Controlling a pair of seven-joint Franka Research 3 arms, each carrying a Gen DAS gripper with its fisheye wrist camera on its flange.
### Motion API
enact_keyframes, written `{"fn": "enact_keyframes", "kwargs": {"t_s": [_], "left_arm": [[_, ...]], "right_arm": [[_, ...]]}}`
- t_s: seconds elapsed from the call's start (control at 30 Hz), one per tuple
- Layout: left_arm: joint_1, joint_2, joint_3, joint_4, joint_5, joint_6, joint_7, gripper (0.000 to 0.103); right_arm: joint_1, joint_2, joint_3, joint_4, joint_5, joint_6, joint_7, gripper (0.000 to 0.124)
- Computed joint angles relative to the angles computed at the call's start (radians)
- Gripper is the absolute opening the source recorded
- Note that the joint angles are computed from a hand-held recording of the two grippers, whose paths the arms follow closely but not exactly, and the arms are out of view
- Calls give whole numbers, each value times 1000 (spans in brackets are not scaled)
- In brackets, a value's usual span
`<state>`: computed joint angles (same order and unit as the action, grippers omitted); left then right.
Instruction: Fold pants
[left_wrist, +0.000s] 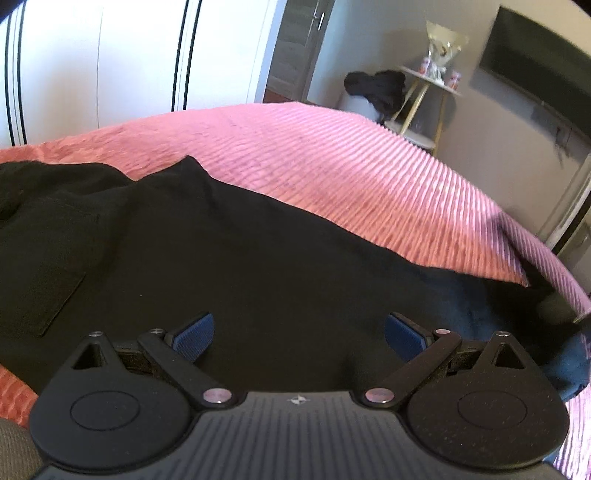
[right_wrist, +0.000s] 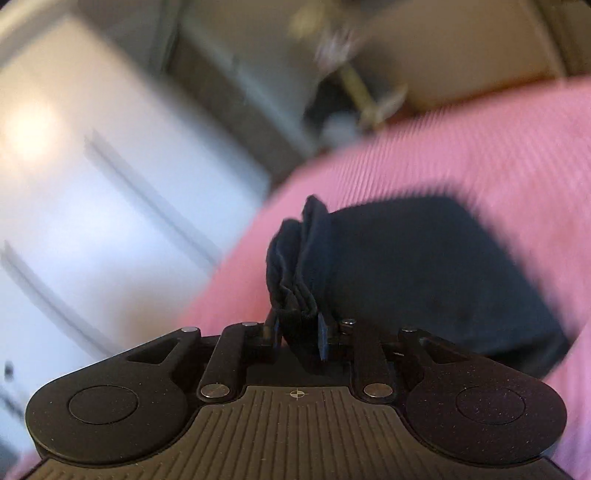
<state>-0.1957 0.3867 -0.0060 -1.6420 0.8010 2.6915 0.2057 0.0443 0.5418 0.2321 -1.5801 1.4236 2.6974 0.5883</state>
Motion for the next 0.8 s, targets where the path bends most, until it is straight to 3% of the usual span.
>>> {"fn": "enact_keyframes", "kwargs": {"t_s": [0.07, 0.13, 0.27, 0.33, 0.4, 0.43, 0.47, 0.5, 0.53, 0.6, 0.7, 0.77, 0.8], "left_arm": [[1, -16, 10, -29, 21, 33, -26, 99], [4, -23, 17, -47, 41, 57, -45, 99], [34, -18, -3, -61, -3, 118, -11, 99], [44, -3, -14, -53, -35, 147, 34, 99], [69, 17, -44, -45, -102, 194, 115, 99], [86, 31, -67, -38, -150, 219, 165, 99], [114, 49, -102, -28, -210, 248, 228, 99], [142, 65, -139, -19, -268, 265, 286, 99], [170, 80, -178, -9, -322, 276, 339, 99], [224, 114, -256, 15, -420, 300, 424, 99], [294, 183, -375, 81, -547, 313, 529, 99], [340, 259, -466, 164, -616, 283, 616, 99], [348, 300, -494, 218, -644, 241, 649, 99]], "right_arm": [[101, 41, -91, 30, -311, -51, 254, 52], [101, 46, -98, 51, -420, -94, 300, 54], [-64, 16, 8, 43, -215, -214, 209, 68], [-71, -4, -1, 21, -120, -125, 169, 71], [-37, 2, -55, 28, -117, -29, 246, 70], [17, 17, -128, 36, -189, 31, 382, 64], [80, 36, -216, 42, -319, 61, 557, 40], [116, 65, -269, 63, -448, 61, 716, 24], [117, 85, -288, 73, -507, 51, 826, 0], [54, 109, -226, 102, -481, 39, 857, 0], [50, 119, -199, 110, -559, 87, 842, 6], [-14, 100, -103, 70, -516, 136, 729, 32], [-49, 111, -58, 81, -496, 140, 686, 38]]}}
